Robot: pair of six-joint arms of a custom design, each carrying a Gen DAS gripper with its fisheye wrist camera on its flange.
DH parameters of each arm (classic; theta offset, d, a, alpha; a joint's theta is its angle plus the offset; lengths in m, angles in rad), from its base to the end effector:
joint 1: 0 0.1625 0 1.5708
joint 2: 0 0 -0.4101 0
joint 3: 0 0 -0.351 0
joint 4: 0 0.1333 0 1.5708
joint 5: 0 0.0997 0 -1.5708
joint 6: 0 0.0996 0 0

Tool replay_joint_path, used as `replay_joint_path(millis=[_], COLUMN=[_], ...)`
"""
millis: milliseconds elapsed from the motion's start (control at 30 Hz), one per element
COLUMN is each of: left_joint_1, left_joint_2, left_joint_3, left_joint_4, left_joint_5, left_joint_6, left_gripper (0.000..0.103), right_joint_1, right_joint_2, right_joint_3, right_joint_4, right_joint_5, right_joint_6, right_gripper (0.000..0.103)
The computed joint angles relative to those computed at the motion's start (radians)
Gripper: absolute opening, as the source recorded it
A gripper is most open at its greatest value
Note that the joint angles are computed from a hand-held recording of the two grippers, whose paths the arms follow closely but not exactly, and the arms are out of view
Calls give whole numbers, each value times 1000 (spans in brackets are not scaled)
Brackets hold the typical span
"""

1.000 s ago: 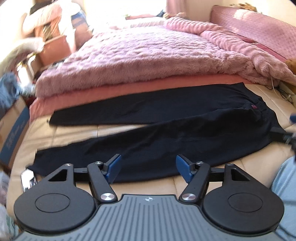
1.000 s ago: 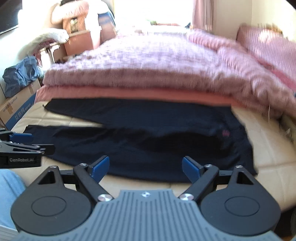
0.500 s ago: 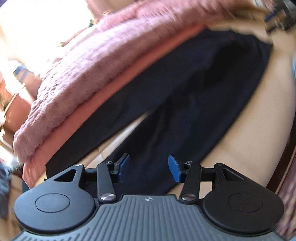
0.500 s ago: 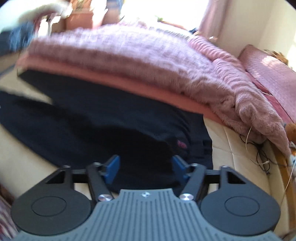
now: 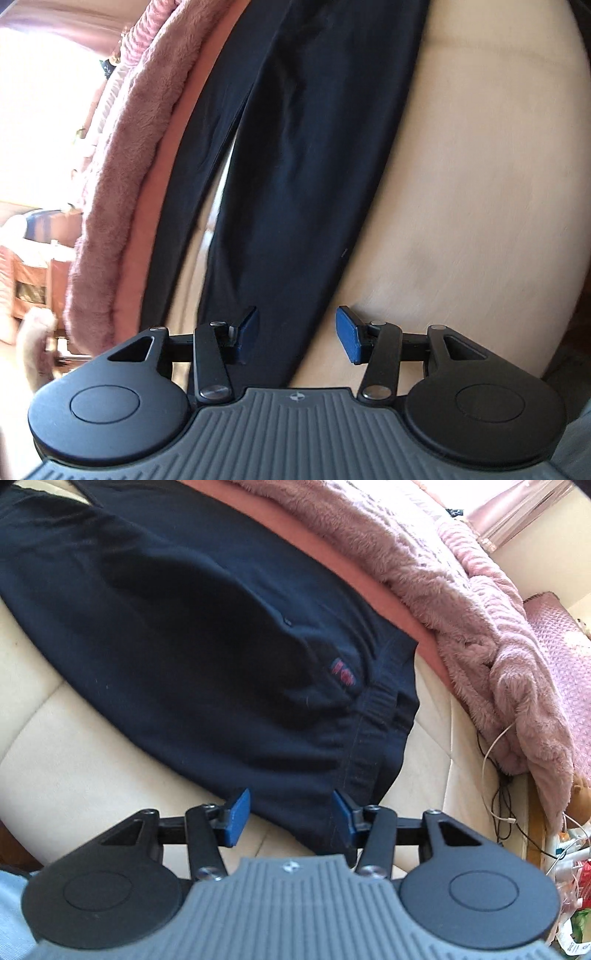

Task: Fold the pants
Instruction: 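Grasp the trouser leg hem with the left gripper while the right gripper grasps the waistband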

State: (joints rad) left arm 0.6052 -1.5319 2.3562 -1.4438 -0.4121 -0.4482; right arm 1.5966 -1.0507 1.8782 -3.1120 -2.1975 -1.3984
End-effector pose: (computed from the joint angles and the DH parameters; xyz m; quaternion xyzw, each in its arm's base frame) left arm -0.1023 -0.3438 0.2103 0.4327 0.6550 -0.0247 0.6190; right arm 0.0896 -0.5674 0.2642 0.5009 -0.7451 0.0741 0.4340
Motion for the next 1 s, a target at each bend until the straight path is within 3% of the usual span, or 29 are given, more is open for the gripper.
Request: replay_joint_path(millis=[200, 333, 367, 433, 467, 500, 600, 667, 767, 933, 1000], left_joint_1=[35, 92, 103, 120, 129, 132, 155, 159, 156, 148, 132], left_joint_2=[32, 126, 134, 127, 123, 126, 134, 98, 100, 123, 127], left_joint_3=[-36, -121, -137, -167, -183, -196, -277, -298, -339, -394, -401], left_joint_4=[301, 610, 638, 615, 602, 611, 675, 619, 655, 718, 732], left_joint_5=[81, 112, 111, 91, 80, 74, 66, 63, 76, 71, 53], left_joint_6=[-184, -437, -472, -490, -500, -539, -721, -742, -843, -980, -1033], left_gripper=[55, 51, 51, 49, 39, 20, 7, 4, 2, 2, 2], right_joint_1=[-11, -18, -19, -21, -22, -24, -28, -31, -35, -51, -52], right_joint_2=[0, 8, 6, -3, -8, -14, -34, -41, -17, 15, 19], right_joint_3=[11, 19, 22, 26, 28, 33, 51, 60, 59, 59, 57], right_joint_4=[-26, -56, -58, -47, -44, -41, -28, -31, -91, -155, -163], right_joint_5=[-16, -21, -20, -12, -6, 2, 14, 16, -6, 9, 15], right_joint_6=[-14, -94, -107, -125, -141, -167, -273, -363, -516, -674, -685], right_gripper=[45, 45, 45, 45, 45, 45, 45, 45, 42, 15, 4])
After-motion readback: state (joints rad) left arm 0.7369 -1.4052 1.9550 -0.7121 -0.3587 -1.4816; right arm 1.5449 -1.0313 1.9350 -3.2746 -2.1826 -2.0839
